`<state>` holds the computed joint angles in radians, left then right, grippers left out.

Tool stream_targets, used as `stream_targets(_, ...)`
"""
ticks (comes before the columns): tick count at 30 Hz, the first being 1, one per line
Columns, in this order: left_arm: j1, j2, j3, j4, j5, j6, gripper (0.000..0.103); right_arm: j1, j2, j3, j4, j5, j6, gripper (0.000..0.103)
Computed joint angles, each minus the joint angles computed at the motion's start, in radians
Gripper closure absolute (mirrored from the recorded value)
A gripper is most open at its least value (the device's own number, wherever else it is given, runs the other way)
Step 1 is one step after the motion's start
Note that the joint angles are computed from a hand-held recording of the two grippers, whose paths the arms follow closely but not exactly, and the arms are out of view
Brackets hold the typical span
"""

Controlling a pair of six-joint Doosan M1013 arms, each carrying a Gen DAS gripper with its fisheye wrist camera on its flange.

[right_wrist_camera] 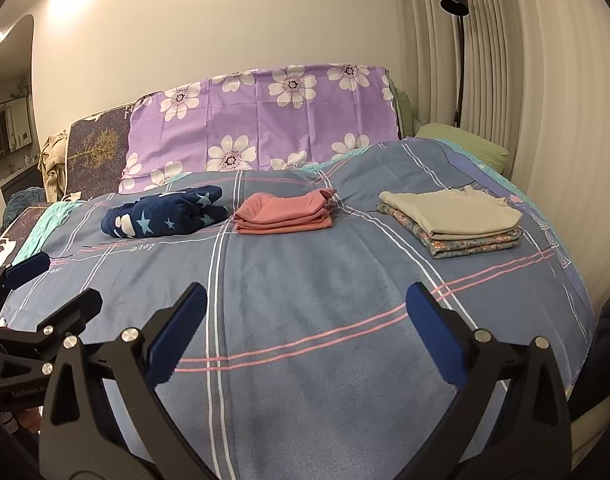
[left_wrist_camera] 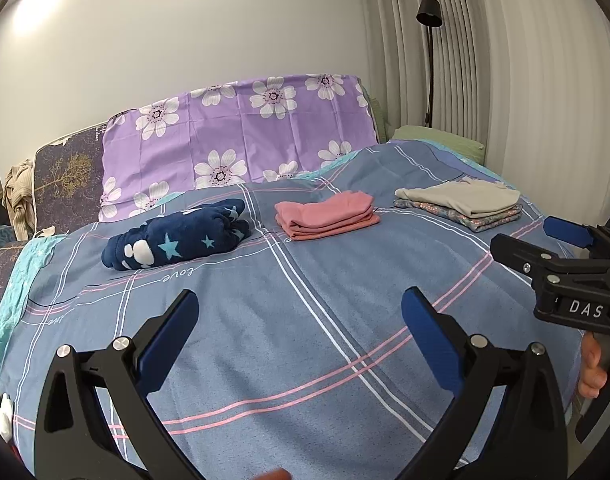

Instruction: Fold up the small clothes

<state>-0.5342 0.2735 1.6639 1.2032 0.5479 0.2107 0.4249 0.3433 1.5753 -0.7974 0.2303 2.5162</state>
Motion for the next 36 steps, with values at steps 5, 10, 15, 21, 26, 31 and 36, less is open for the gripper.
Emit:
stream_targets(5,0.005,-0.001,0.0,-0.023,-0.007,0.022,0.001,0.0,0.001,-0.001,0.001,-0.001,-0.003,0.002)
stream_targets(10,0.011,-0.004,0.005,-0.028,-0.018,0.02,0.001,0.004,0.004,-0.003,-0.002,0.005,-0.006,0.002)
stream_targets(15,0.012,-0.002,0.004,-0.038,-0.022,0.025,0.001,0.005,0.006,-0.007,0.014,0.009,-0.024,0.002)
stream_targets(21,0.014,0.004,0.0,-0.056,-0.018,0.042,0.001,0.006,0.009,-0.008,0.023,0.012,-0.037,0.002)
stream_targets(26,0.013,0.005,-0.001,-0.053,-0.015,0.04,0.001,0.005,0.011,-0.011,0.052,0.015,-0.068,0.002)
stream_targets(31,0.012,0.005,0.0,-0.043,-0.013,0.036,0.001,0.005,0.012,-0.012,0.051,0.015,-0.067,0.002)
stream_targets(36,0.009,0.003,0.001,-0.033,-0.009,0.029,0.001,0.005,0.012,-0.013,0.031,0.012,-0.052,0.002)
